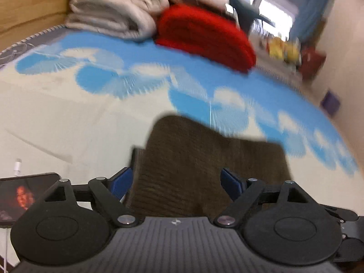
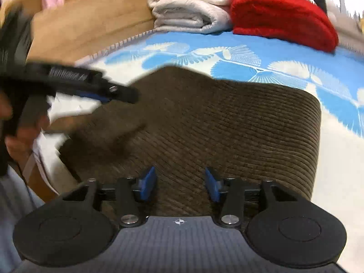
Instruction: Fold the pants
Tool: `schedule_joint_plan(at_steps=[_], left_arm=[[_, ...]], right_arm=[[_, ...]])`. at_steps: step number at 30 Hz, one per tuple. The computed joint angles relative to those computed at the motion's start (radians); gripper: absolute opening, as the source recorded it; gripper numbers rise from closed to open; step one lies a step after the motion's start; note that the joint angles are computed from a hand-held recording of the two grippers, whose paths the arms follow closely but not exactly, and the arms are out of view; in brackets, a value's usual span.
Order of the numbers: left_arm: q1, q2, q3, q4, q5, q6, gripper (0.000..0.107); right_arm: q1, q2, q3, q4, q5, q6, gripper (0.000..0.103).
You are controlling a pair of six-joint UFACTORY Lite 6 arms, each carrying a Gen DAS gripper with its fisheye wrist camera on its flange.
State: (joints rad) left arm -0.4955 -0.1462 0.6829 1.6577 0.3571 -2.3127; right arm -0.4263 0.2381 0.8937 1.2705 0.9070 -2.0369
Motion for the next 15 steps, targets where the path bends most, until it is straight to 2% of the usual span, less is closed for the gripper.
schedule_joint_plan(at_steps=[2,3,7,10,15], left_arm=[[-0.017,-0.001,-0.006,-0.073,0.109,0.068,0.100],[-0.006,0.033,0.024,-0.137,0.122,0.140,0.100],[0.083,0.174,0.110,-0.253,-0.004,0.278,0.100],[0.081,0.240,0.165,-0.277,0.014,0.325,0.100],[0.068,0.289,0.207,-0.342,0.018,0.383,0.100]], right_arm=[[-0.070,-0.001,0.037,-0.006,0.085,0.012,0.079],[-0.093,0.004,0.053,-0.003,0.099,0.008,0.080],[-0.133,0.070,0.143,-0.008,0.047,0.025,0.080],[-0.153,0.139,0.226,-0.024,0.021,0.098,0.081],[-0.206,0.320,0.412,-0.096,0.090,0.343,0.085]])
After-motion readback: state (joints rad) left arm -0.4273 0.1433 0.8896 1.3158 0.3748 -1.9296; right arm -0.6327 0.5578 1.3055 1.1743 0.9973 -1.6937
